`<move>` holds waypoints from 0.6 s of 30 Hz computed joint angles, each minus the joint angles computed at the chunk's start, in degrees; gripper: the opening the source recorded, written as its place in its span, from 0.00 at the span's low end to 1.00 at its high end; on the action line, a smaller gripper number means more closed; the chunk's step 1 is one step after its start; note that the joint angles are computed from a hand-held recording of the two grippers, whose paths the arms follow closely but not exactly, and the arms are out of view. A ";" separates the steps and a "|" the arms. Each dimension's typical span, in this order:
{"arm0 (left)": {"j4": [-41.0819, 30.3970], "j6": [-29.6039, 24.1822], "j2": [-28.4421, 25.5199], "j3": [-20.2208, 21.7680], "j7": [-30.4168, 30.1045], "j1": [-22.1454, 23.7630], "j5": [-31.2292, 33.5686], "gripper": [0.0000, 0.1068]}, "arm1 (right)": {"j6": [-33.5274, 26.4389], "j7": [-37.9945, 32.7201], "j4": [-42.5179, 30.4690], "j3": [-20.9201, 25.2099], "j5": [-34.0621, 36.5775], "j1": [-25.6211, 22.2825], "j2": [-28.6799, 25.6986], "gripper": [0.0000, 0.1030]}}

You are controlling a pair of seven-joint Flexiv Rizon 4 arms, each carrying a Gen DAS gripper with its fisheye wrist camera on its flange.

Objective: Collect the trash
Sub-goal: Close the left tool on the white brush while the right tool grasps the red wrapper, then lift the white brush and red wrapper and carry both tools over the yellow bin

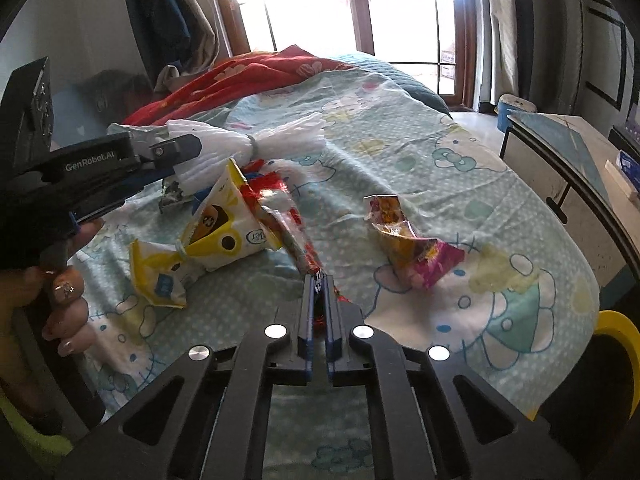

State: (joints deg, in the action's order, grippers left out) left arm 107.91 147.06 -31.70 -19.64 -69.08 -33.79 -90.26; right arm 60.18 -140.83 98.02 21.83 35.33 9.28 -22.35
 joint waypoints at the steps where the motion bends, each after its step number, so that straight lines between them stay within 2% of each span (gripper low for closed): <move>1: -0.12 0.24 -0.03 -0.04 0.07 -0.18 0.11 0.09 | -0.06 -0.18 0.00 0.07 0.19 -0.15 0.10 0.03; 18: -3.31 4.46 -0.03 0.06 4.30 -2.51 3.58 0.09 | -3.75 -4.25 -0.26 -1.74 9.23 -3.02 4.42 0.02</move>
State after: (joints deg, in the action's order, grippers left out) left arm 104.60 151.53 -31.73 -19.58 -64.78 -36.30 -86.68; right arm 56.43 -145.08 97.76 20.09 44.57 6.26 -17.93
